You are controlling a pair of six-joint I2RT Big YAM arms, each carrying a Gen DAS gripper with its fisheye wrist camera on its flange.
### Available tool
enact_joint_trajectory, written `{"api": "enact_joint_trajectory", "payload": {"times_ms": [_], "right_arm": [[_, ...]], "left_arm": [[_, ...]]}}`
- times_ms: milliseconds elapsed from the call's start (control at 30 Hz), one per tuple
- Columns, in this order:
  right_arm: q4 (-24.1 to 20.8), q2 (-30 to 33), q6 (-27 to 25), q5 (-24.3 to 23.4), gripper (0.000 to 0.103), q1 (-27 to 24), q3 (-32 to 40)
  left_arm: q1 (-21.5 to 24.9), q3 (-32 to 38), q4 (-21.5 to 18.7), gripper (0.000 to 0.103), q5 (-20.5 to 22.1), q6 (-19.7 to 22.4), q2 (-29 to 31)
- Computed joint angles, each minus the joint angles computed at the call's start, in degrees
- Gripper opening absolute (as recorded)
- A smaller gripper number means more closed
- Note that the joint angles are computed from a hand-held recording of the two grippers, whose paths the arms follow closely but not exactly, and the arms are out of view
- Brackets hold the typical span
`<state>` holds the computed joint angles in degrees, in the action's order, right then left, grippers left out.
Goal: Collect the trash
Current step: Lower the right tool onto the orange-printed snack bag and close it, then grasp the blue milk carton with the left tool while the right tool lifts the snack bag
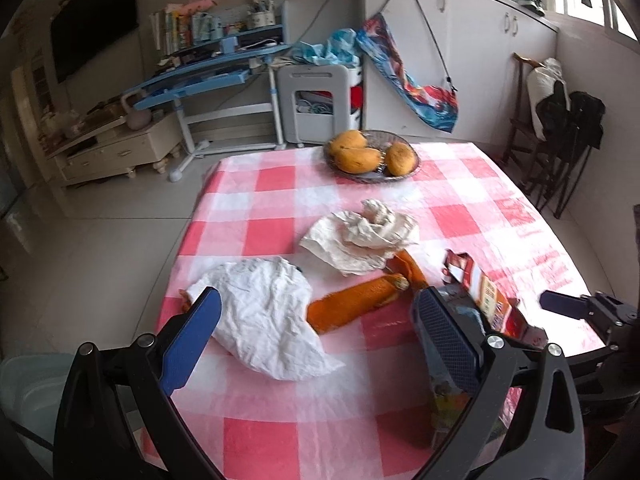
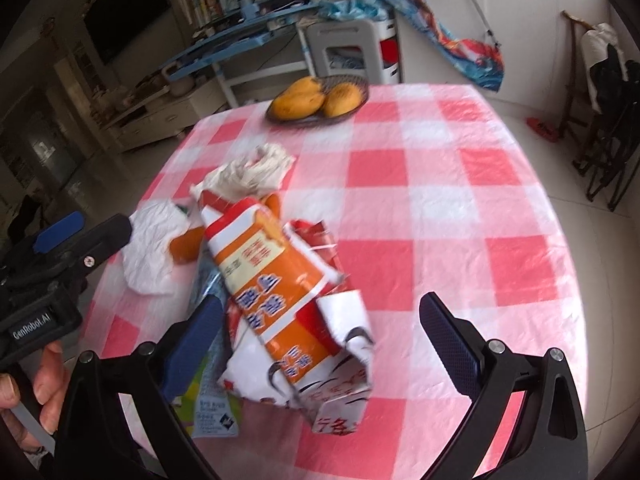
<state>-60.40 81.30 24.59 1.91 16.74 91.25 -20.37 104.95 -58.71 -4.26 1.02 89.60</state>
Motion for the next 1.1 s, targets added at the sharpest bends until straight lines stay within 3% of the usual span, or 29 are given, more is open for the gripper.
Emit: {"api": "enact_joint_trajectory", "payload": {"times_ms": [67,133,200,367,567,733,833,867,1100], "right_arm": [[-0.5,0.2,-0.3,-1.7,0.07,0.0,0.1],[-0.7,0.2,-0.8,-1.9,0.061,0.1,0.0],[-0.4,-0.1,-1.0,-1.9,0.058,0.0,-0.1],[1.6,-1.6,-0.9,-1.5,0.033,-0.7,-1.0],[1.4,-1.7,-0.6,-0.8,0.02,-1.7,-1.2],[1.4,-2.2,0.2,0.0,0.021,-2.7,-2.2],[3.7,-3.3,0.4,3.0,0.062,-2.7,-3.6],[4.2,-3.5,0.3,4.1,0.065,-2.6,-3.7],[1.1,-0.7,-2.0,7.2,0.071,-2.6,-1.8]], "left_arm": [[-0.2,0.0,-0.5,0.096,0.6,0.1,0.0],[-0.5,0.0,-1.0,0.096,1.0,0.3,-0.1],[-0.6,0.3,-1.8,0.096,1.4,0.4,0.1],[-1.3,0.3,-2.6,0.096,2.0,0.5,0.2],[-2.2,1.4,-5.3,0.096,4.1,1.8,1.3],[-2.9,2.2,-7.0,0.096,6.3,1.4,2.2],[-2.8,2.9,-7.6,0.096,7.4,0.8,2.8],[-2.8,3.1,-7.8,0.096,7.6,0.4,3.0],[-2.4,5.0,-10.1,0.096,9.9,0.3,4.6]]}}
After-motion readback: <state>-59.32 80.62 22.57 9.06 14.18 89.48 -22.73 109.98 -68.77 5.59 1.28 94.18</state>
